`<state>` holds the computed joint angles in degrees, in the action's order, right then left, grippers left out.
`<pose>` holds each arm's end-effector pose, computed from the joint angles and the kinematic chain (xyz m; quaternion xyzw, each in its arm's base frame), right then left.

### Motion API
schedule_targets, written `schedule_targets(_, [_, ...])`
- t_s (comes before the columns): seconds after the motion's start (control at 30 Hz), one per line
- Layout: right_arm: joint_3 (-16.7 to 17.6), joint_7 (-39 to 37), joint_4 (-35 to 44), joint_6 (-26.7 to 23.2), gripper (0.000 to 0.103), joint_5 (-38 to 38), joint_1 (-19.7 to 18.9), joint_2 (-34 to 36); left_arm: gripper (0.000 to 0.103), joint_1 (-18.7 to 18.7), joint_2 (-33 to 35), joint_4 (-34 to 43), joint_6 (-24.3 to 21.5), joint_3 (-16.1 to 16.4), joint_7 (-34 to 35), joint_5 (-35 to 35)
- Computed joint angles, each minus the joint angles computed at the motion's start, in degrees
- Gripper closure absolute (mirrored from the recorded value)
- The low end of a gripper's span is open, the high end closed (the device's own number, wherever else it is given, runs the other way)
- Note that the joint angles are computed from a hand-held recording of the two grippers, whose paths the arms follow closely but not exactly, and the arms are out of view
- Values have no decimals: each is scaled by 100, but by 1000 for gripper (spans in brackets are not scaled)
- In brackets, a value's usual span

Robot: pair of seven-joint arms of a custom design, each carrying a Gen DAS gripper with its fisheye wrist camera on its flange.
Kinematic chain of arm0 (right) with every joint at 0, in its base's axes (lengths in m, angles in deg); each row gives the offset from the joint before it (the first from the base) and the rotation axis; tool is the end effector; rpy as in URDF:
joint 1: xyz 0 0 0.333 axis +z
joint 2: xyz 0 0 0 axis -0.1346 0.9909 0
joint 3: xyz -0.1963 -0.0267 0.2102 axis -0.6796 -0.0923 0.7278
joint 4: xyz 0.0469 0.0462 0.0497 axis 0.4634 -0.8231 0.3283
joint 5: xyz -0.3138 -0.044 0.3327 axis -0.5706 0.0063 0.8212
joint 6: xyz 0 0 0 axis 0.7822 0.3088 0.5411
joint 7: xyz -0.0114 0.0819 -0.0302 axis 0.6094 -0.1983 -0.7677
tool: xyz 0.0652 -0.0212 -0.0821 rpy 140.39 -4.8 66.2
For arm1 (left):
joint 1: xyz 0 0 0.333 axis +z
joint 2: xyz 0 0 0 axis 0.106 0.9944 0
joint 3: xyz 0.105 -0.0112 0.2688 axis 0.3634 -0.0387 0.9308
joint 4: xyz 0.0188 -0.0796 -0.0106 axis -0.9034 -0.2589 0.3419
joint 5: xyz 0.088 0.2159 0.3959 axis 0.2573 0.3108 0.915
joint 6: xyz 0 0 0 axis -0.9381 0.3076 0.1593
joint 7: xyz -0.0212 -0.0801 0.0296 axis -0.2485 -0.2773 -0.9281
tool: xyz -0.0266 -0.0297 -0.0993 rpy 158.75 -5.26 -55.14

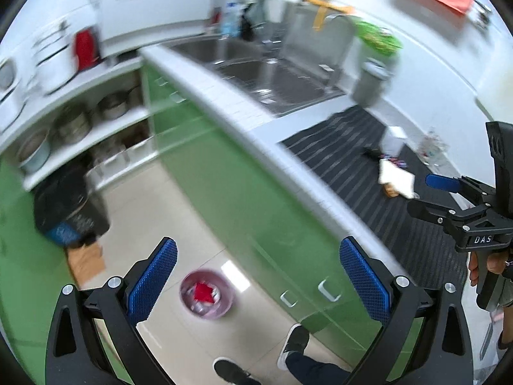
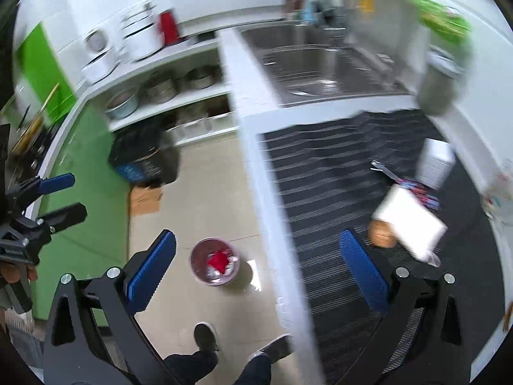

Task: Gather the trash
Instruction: 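Raise both tools back toward the mat, then grasp the walnut shell with the left tool while the right tool grasps the white sponge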

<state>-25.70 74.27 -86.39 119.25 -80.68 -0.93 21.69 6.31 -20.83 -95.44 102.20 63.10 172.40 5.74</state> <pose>0.5098 0.0841 0.7885 -0.5878 0.7549 -0.1969 0.2142 0.6150 -0.1078 0.7691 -0.4049 0.8539 -0.3237 0.0458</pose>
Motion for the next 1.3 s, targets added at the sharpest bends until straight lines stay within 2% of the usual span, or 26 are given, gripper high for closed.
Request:
schedule_targets(0.17, [-207,91,-689,-166,3,-175,-321,-815,6,-332,141,316,-78,-287,9,-58])
schedule_targets(0.4, [-477,-146,-1295,-192,3,-125,-695,-1455,6,-848,280,418,-7,-596,-155,214])
schedule_targets(0.57, [-614,-362,-1470,-153,3,6,-880,-1550,6,-1189,440,418,58,-761,-302,544])
schedule_targets(0.77, [-632,-260,-1643,-108,3,88,-1080,-1607,6,-1491,838,671,-56,-920,-182,805])
schedule_targets(1.17, [-697,104,-2100,-91,3,72,-1332,-1783,6,-1826,1373,801,62,-1075,114,1111])
schedule_targets(1.3, [-765,94,-2234,-82,3,104,-1392,-1865,6,-1884,1383,693,258,-1096,128,1175])
